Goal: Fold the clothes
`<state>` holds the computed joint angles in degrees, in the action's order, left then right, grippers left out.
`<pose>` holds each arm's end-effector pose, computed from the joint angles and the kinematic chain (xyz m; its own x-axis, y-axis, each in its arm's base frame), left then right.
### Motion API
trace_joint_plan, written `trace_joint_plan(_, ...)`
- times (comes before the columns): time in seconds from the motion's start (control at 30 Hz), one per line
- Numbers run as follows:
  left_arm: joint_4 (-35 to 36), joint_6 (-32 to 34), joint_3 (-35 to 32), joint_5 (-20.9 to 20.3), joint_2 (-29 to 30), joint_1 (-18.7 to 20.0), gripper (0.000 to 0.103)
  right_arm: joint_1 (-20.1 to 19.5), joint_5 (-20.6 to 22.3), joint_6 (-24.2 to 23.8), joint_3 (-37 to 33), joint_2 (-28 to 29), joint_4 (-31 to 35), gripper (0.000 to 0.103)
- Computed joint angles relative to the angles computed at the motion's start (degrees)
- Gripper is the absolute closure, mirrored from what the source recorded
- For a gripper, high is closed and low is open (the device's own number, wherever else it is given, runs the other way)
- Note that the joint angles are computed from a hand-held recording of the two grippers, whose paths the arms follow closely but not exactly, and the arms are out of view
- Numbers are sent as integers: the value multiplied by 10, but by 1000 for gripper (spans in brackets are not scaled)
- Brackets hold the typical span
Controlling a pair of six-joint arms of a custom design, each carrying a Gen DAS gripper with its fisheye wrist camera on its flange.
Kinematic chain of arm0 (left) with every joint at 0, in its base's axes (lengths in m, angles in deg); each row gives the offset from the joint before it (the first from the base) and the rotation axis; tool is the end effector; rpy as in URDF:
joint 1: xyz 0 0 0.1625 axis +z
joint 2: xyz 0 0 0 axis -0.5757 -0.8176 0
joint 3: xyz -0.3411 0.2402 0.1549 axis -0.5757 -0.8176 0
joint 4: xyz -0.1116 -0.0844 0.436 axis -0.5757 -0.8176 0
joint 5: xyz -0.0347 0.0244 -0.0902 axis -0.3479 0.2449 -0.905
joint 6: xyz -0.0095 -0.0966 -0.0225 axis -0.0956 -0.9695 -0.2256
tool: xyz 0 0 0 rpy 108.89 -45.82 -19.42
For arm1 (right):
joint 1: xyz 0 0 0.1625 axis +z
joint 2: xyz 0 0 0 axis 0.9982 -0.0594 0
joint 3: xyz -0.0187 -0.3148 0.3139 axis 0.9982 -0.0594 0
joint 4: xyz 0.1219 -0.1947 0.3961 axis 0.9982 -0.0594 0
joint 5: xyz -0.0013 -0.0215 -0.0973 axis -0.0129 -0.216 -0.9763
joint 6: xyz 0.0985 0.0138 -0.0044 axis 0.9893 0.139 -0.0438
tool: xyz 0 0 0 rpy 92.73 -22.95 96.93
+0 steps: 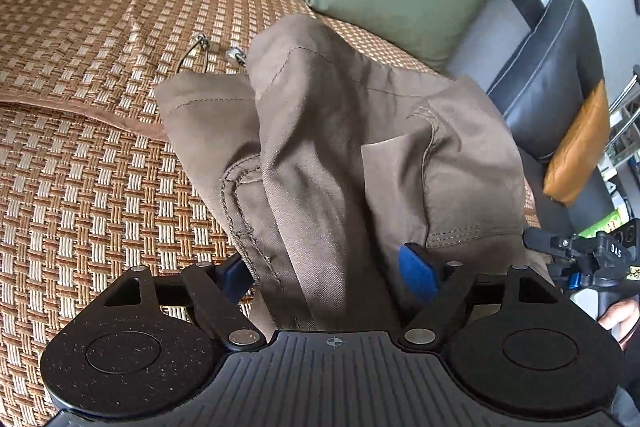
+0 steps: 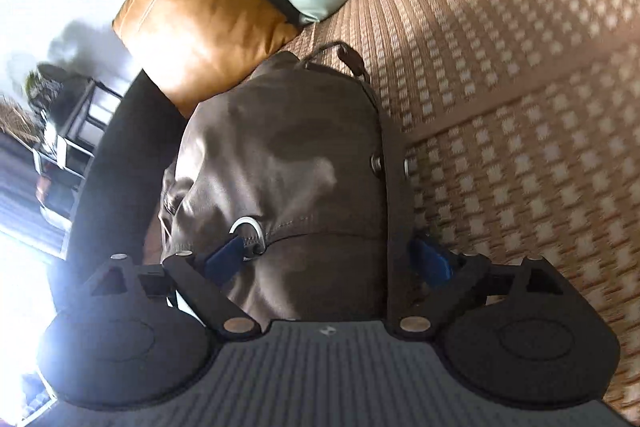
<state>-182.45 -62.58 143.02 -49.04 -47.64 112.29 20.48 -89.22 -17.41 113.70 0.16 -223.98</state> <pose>-0.0167 -0.7411 0.4384 -0.9463 0.2645 -0.1859 0.3160 0.8779 -0.3598 0.3266 -0.6733 0.1155 -0.9978 0.0645 -0.0134 0.0608 0.8250 -0.5619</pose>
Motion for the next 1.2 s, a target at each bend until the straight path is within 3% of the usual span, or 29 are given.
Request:
trace_joint_plan(0.2, -10, 27, 3, 47, 12, -20, 18, -14, 45, 42, -1, 28, -50, 10)
trace_joint_plan(0.33, -13, 41, -1, 64, 19, -26, 20, -6, 29, 29, -26, 37, -10, 12)
trace_joint_plan(0.43, -33, 62, 16, 88, 12, -35, 38, 4, -5, 4, -40, 42, 15, 19)
trace_joint_plan(0.5, -51, 79, 32, 105, 2, -43, 57, 14, -30, -6, -46, 46, 19, 23)
trace_joint_plan(0.6, -79, 109, 58, 140, -12, -63, 73, 26, -52, -16, -43, 48, 4, 34)
trace_joint_plan(0.77, -80, 106, 88, 158, -39, -83, 79, 49, -81, -26, -39, 43, -9, 45)
trace_joint_plan(1.0, -94, 96, 114, 148, -59, -112, 79, 74, -118, -36, -16, 9, -14, 47)
trace_joint_plan(1.2, -96, 93, 95, 122, -49, -144, 79, 88, -143, -44, 13, -32, -50, 47)
